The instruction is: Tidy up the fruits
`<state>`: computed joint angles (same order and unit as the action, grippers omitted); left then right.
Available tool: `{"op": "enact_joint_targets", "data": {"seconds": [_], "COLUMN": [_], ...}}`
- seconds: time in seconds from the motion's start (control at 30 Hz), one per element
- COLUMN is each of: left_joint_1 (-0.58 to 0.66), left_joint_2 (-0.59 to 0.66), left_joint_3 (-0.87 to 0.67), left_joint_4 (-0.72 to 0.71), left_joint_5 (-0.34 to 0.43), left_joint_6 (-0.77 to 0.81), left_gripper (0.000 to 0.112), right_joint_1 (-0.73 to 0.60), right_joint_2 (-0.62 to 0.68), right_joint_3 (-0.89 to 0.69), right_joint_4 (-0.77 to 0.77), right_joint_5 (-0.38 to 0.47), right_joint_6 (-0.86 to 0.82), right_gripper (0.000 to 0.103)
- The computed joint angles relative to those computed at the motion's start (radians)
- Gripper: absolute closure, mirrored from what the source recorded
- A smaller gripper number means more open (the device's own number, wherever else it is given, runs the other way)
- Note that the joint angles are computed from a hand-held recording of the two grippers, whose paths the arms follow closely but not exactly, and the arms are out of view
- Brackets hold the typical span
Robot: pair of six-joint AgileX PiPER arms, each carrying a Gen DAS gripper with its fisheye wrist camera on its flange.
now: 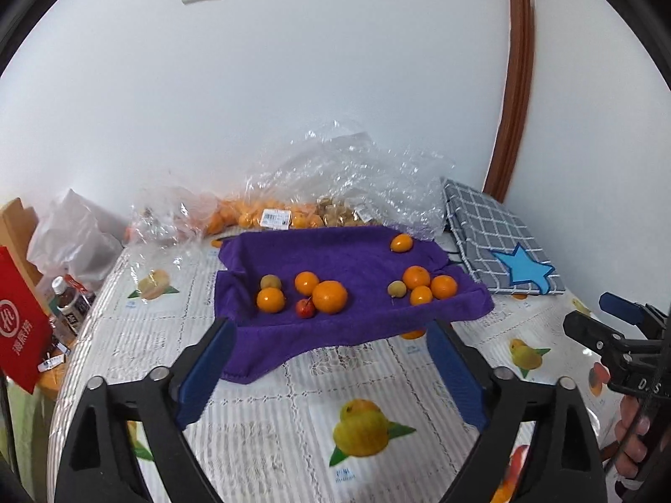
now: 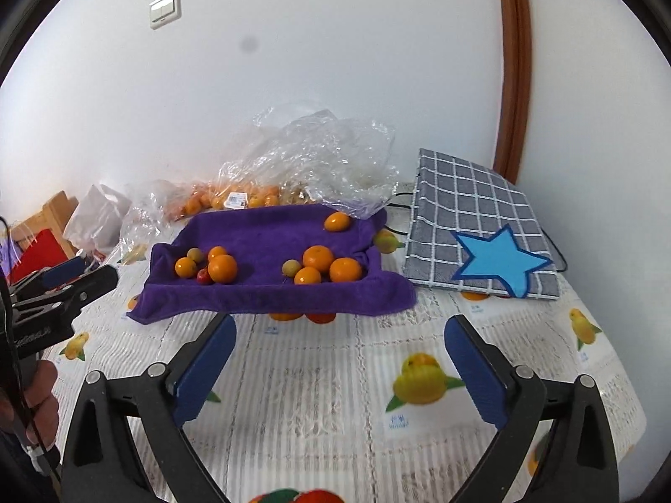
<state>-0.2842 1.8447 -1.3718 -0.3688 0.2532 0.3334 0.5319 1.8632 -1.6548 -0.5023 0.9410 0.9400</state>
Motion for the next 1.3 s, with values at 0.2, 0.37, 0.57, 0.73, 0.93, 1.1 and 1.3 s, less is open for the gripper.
{"op": "enact_joint_targets", "data": {"seconds": [0.2,0.37,0.57,0.73,0.93,1.1,1.3], "left_joint_1": [-0.027,-0.047,-0.070,-0.076,-0.077,-0.074,-0.072], "left_joint_2": [-0.077,-0.103,-0.120,-0.131,-0.151,-0.155,-0.157], "left_joint_3": [0.068,0.085,0.088,0.096,0.104,0.101,0.101], "left_joint_4": [0.192,0.281,0.397,0.440,0.452,0.431,0.415], "left_joint_5": [-0.008,0.004,0.019,0.017,0.021,0.024,0.027], "left_joint_6": [-0.192,-0.290,-0.420,-0.460,-0.472,-0.448,-0.432], "left_gripper": [0.016,0.016,0.016,0.016,0.016,0.016,0.016], "right_joint_1": [0.034,0.067,0.082,0.090,0.104,0.117,0.124], "right_joint_2": [-0.074,-0.125,-0.151,-0.170,-0.178,-0.174,-0.175], "right_joint_3": [0.051,0.088,0.104,0.115,0.110,0.101,0.098], "right_joint_4": [-0.023,-0.042,-0.068,-0.073,-0.089,-0.105,-0.110], "right_joint_5": [0.027,0.043,0.069,0.081,0.099,0.123,0.130], "right_joint_6": [0.081,0.132,0.154,0.159,0.163,0.170,0.176], "right_gripper": [0.003,0.003,0.003,0.003,0.003,0.003,0.003]}}
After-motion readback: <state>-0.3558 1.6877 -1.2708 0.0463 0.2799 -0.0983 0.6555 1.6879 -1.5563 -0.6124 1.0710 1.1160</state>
